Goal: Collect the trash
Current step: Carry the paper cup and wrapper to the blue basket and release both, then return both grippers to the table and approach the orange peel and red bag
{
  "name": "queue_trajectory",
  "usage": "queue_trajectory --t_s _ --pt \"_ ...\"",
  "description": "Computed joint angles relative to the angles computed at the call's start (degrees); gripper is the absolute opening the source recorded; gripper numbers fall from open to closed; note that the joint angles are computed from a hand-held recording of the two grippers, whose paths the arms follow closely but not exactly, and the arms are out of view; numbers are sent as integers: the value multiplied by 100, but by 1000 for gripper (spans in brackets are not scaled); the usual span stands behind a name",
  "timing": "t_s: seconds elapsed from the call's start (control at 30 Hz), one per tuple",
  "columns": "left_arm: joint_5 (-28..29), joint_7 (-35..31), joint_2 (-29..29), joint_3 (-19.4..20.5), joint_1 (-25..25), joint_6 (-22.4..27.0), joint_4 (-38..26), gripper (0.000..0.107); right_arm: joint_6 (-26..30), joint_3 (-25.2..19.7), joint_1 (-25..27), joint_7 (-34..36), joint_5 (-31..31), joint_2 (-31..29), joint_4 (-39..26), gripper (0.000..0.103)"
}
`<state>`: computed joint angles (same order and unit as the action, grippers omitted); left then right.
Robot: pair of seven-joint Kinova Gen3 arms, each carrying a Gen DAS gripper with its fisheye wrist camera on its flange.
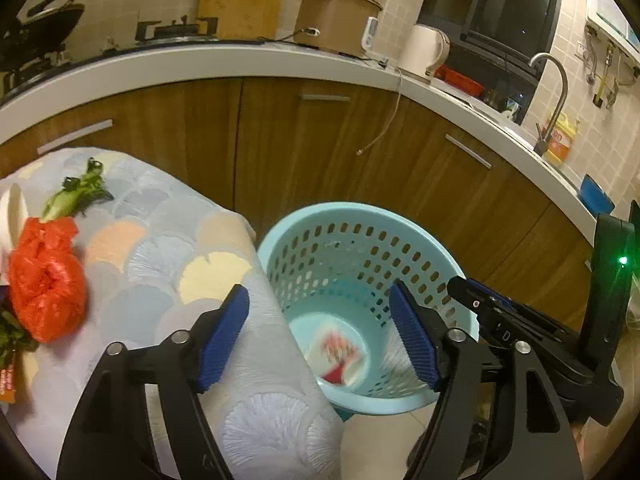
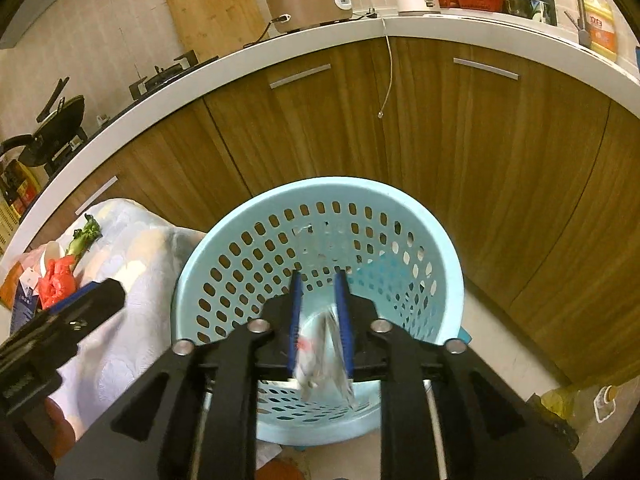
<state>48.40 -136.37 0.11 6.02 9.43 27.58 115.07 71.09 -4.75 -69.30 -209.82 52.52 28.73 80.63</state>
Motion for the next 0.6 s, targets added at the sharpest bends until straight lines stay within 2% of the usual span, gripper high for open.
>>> queue_trajectory --t_s 0.07,0.23,0.6 --pt "114 -124 -63 -47 -40 65 29 71 76 5 -37 14 13 17 -52 25" --pt "422 -466 -271 -218 -95 168 162 71 186 0 -116 156 103 29 -187 26" --pt "980 -1113 -1038 -924 -266 373 652 71 307 213 -480 1211 351 547 -1363 26"
